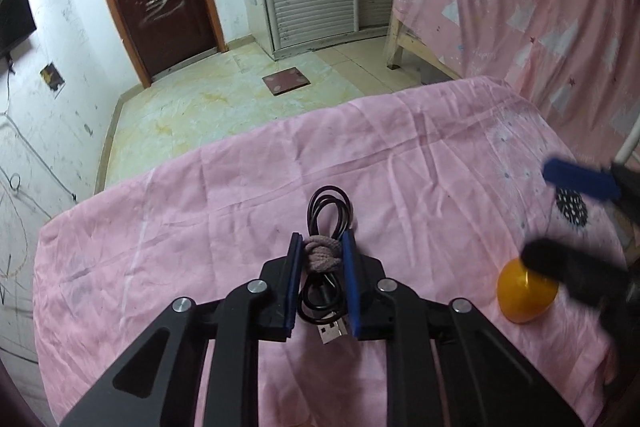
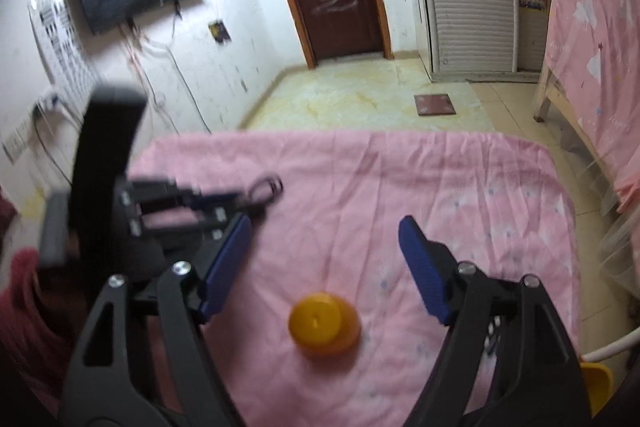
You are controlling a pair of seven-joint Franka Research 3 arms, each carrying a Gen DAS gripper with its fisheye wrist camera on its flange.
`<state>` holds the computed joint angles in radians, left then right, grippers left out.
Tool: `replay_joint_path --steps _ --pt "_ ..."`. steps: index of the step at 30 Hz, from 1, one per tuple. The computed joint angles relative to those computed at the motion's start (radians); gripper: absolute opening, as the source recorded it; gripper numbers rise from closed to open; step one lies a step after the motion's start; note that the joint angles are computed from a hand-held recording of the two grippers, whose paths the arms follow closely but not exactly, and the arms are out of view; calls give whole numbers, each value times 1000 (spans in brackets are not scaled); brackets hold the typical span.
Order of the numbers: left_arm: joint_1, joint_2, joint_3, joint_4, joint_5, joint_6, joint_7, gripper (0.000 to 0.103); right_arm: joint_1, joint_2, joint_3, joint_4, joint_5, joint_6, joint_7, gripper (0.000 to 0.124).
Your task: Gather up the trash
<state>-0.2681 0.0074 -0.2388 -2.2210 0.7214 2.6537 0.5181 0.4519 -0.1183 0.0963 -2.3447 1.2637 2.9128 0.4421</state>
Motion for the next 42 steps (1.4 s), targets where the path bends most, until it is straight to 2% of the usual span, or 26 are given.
replay_joint_path --steps 4,7,10,12,15,19,21,24,28,30,34,38,40,42 --pt "8 -18 4 -19 1 20 -14 12 -15 -19 35 -69 -281 63 217 73" --pt "13 -33 2 -28 15 33 -33 12 -35 -28 50 -111 -484 83 385 62" --pt "16 -45 -2 -34 18 41 -47 12 -15 -27 27 -129 -537 77 424 51" --pt "15 -53 -9 -37 23 41 -60 12 12 -25 0 -124 -504 53 393 42" --pt "11 -63 -19 -36 36 32 -73 12 26 -20 -7 -122 -476 55 374 40" --pt "12 -89 -28 -49 52 25 -86 11 20 -28 11 -147 -520 111 439 39" --pt "10 -95 -36 -47 70 4 -100 7 62 -56 -19 -171 -450 141 395 40" --pt "6 -93 -39 -44 67 -16 -97 6 139 -101 -92 -190 -293 166 271 40" --pt "-2 -66 -32 -16 13 -46 -15 7 169 -140 -133 -206 -186 192 186 40" --pt "-4 -41 -36 16 63 -106 -46 8 197 -166 -162 -215 -108 203 118 40" --pt "-11 -5 -23 49 103 -154 -61 9 198 -179 -171 -212 -33 201 51 40" --pt "-3 -1 -4 43 26 -76 3 10 194 -185 -190 -200 113 182 -86 40" --pt "-1 2 -1 44 0 -55 30 22 176 -184 -186 -195 163 169 -132 40" --pt "5 2 4 32 -96 -5 112 80 158 -185 -175 -193 209 161 -171 40"
